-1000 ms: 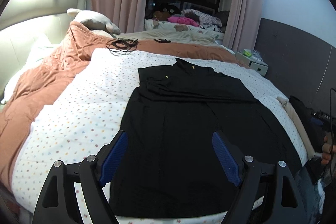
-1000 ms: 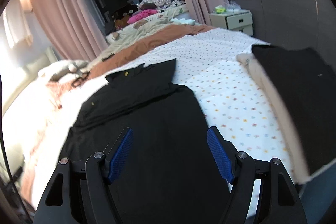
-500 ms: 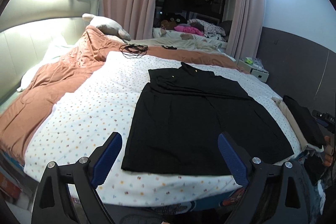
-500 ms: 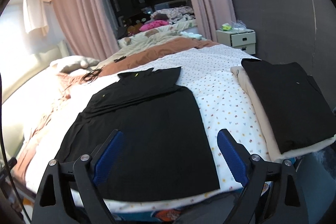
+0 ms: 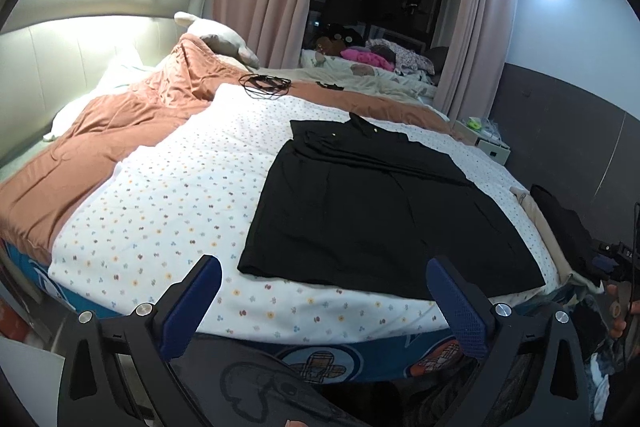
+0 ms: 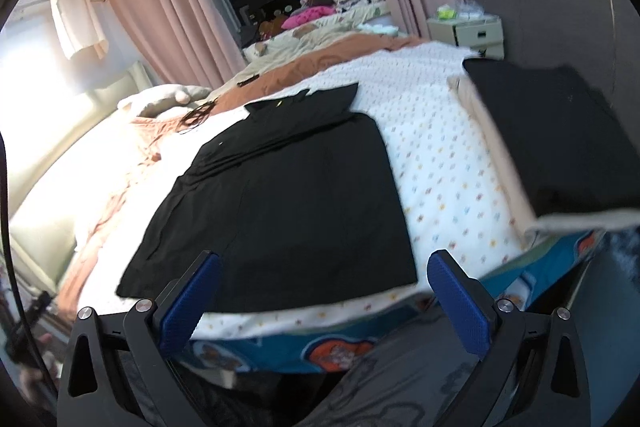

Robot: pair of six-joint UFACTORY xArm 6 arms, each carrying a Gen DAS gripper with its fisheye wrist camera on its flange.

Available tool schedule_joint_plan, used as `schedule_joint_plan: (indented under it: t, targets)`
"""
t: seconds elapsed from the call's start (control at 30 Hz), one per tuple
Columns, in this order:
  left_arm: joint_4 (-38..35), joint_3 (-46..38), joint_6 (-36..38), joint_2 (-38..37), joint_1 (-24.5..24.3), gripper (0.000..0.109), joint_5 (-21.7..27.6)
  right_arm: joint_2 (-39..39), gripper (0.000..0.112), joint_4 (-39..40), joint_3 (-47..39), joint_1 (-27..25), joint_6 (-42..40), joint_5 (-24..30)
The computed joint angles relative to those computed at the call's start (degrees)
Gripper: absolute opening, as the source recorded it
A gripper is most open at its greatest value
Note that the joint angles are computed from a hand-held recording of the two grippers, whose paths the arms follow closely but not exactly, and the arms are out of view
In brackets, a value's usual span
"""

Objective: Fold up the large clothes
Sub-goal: 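Lower both tools to the jacket hem and close on it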

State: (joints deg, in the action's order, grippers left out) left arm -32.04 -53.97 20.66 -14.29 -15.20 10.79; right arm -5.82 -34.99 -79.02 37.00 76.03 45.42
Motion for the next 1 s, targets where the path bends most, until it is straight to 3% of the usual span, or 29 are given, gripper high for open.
schedule_joint_plan:
  t: [0.13,0.27,0.43,0.63,0.7,0.87,1.0]
  targets:
    - [1.97,1.3,-3.26,0.35,0.51,0.103,1.26,-2.33,0.103,1.48,5.43,-0.85,2.76,-2.83]
    - [-1.12,2.09,-3.12,1.03,1.32,0.102,3.5,-4.61,0.098,3.85,11.39,-2.38,5.33,-7.65]
    - [-3.12,2.17,-3.26,2.43,2.24,0.102,4.79,-6.12,0.073,7.69,17.57,-4.87,6.52,-16.06]
    - [-6.18,-1.19,-2.92,6.07,3.35,0.096,5.7,-4.73,0.066,8.45,18.9,-6.86,7.59,-19.13]
    - [-6.18,-2.85,-3.55,7.95,3.79,0.093,5.97,-3.7,0.065,9.32,18.52,-7.56,7.13,-19.67]
    - [-8.68,-9.2,-4.65,14.92,5.62,0.07,9.29,-1.32,0.062,11.89,17.77,-9.63,5.26,-20.61]
    - [-6.44,-14.37,-8.41,20.17,6.94,0.057,11.7,1.11,0.055,14.33,16.56,-11.25,3.81,-21.56]
